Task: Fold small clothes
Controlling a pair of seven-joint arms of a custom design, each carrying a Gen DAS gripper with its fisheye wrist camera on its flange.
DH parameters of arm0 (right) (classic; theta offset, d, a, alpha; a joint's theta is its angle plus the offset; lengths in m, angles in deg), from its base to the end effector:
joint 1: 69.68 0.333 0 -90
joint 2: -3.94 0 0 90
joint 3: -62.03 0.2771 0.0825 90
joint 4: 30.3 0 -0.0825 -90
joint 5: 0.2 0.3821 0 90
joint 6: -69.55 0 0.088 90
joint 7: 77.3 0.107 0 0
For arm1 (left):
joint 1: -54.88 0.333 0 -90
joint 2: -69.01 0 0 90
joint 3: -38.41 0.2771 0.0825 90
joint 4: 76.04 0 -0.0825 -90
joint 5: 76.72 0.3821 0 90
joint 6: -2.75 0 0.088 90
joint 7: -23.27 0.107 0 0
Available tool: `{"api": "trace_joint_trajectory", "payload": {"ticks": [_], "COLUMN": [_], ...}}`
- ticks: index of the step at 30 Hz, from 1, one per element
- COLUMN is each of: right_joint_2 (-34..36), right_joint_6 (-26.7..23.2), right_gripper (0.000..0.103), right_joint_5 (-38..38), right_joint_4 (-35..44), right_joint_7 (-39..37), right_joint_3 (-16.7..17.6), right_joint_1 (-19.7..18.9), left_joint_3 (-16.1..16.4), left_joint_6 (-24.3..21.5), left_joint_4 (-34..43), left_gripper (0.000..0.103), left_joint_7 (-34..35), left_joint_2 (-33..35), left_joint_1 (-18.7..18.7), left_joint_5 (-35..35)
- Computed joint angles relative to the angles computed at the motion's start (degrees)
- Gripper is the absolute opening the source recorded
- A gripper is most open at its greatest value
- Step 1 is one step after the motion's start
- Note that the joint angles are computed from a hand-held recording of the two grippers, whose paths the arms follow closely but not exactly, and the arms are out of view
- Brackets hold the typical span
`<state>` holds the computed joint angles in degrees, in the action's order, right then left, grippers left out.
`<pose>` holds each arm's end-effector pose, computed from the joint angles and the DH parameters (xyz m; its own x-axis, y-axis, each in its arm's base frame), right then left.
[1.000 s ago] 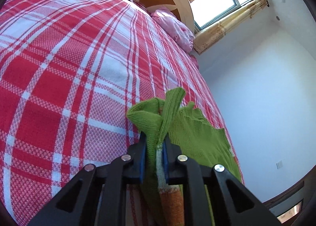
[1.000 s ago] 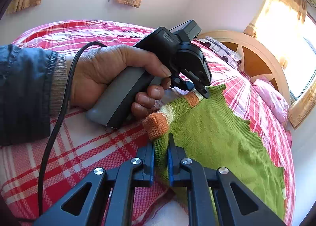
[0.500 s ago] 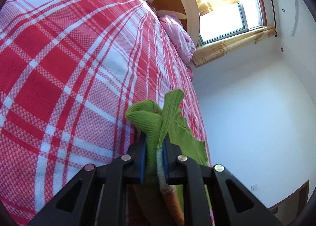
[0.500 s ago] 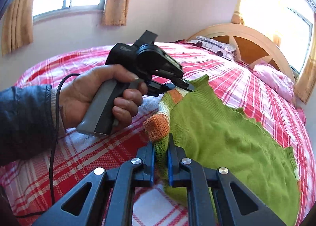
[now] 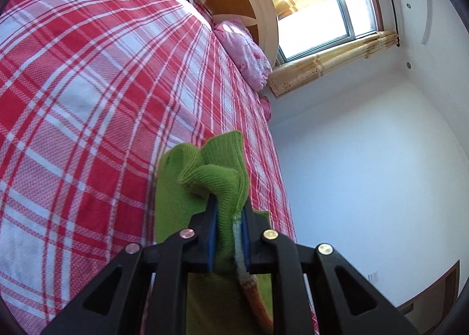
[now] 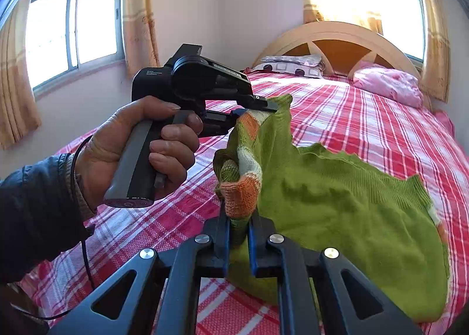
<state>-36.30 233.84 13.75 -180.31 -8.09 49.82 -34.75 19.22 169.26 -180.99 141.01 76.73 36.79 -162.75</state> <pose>0.3898 0.1388 0.5457 0.5414 -0.8378 -0.0698 -0.5091 -0.2607 -0.8203 0.5340 -0.3199 0.4830 -0.1101 -0.5132 0.8512 -0.8196 -0.4376 -0.3699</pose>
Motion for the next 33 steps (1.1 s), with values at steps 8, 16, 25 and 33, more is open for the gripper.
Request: {"api": "trace_joint_trajectory", "payload": {"ticks": [8, 16, 25, 33], "right_joint_2": [-5.40, -7.91, -9.73, -9.51], "right_joint_6": [-1.84, -6.65, -11.58, -16.86], "right_gripper": [0.009, 0.009, 0.009, 0.009], "right_joint_5": [4.14, 8.16, 10.59, 13.10], "right_joint_4": [-0.69, -0.36, -0.89, -0.57], "right_joint_7": [-3.21, -4.33, -6.74, -7.53], "right_joint_3": [-5.96, -9.38, -10.48, -11.94], "right_joint_1": [1.00, -2.97, -9.45, -15.23], "left_joint_3": [-1.77, -2.38, -1.68, 0.69], "left_joint_6": [1.95, 1.45, -2.14, -8.82], "left_joint_4": [8.07, 16.64, 28.27, 42.38], "left_gripper": [0.015, 0.015, 0.015, 0.015], "left_joint_7": [-6.24, -21.14, -35.15, -44.92], "left_joint_2": [5.34, 12.51, 22.25, 31.78], "left_joint_1": [-1.83, -4.43, -8.50, -13.50], "left_joint_5": [10.52, 30.97, 49.37, 62.97]}}
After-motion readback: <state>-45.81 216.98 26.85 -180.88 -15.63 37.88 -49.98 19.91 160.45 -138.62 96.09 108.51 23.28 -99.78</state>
